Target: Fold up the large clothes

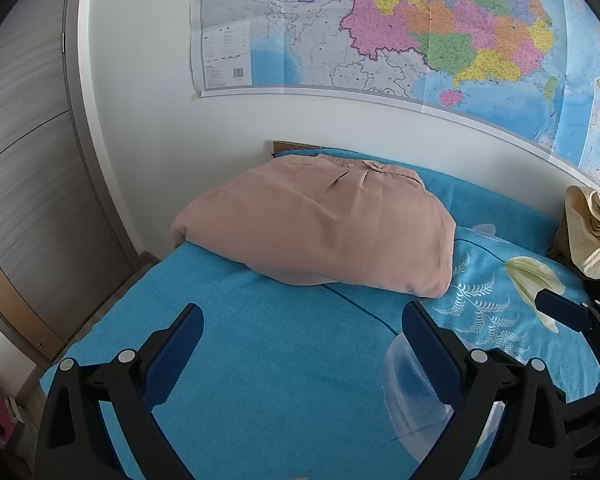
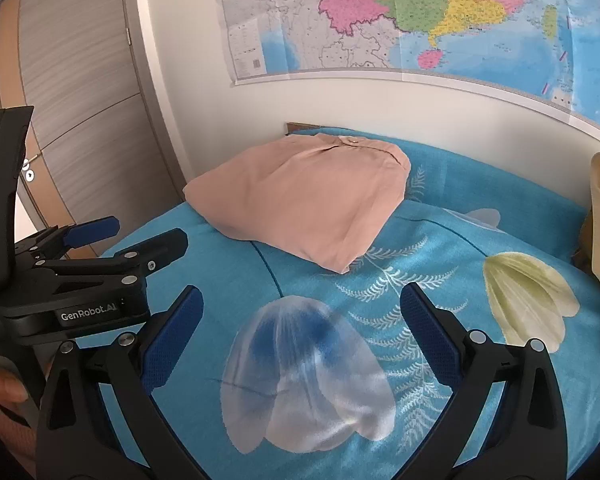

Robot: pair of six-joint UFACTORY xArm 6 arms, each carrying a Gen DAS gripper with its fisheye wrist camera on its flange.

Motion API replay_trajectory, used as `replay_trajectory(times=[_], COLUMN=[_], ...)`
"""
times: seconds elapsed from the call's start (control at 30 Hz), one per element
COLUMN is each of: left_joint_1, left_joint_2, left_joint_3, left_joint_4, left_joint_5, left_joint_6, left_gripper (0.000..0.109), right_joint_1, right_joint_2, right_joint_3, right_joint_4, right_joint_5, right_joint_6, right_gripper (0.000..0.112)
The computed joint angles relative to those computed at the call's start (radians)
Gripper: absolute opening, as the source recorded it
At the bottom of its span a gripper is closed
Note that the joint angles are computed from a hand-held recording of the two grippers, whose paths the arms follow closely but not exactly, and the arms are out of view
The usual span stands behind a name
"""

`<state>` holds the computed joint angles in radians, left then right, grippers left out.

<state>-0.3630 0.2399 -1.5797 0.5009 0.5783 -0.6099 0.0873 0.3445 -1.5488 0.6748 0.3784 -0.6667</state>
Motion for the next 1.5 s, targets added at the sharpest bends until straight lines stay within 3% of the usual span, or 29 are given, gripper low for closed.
replay_trajectory(times=[1.5], left_joint_1=[-0.007], left_joint_2=[-0.037], left_joint_3=[0.047], left_joint_4=[0.04], left_joint_5=[-0.011], left_joint_6=[-0.041], left_gripper=[0.097], right_joint_1=[0.003], right_joint_2=[-0.043], right_joint_3=[0.058], right_joint_4=[0.055], right_joint_5=[-0.023], right_joint_6=[-0.044], right_gripper=[0.097])
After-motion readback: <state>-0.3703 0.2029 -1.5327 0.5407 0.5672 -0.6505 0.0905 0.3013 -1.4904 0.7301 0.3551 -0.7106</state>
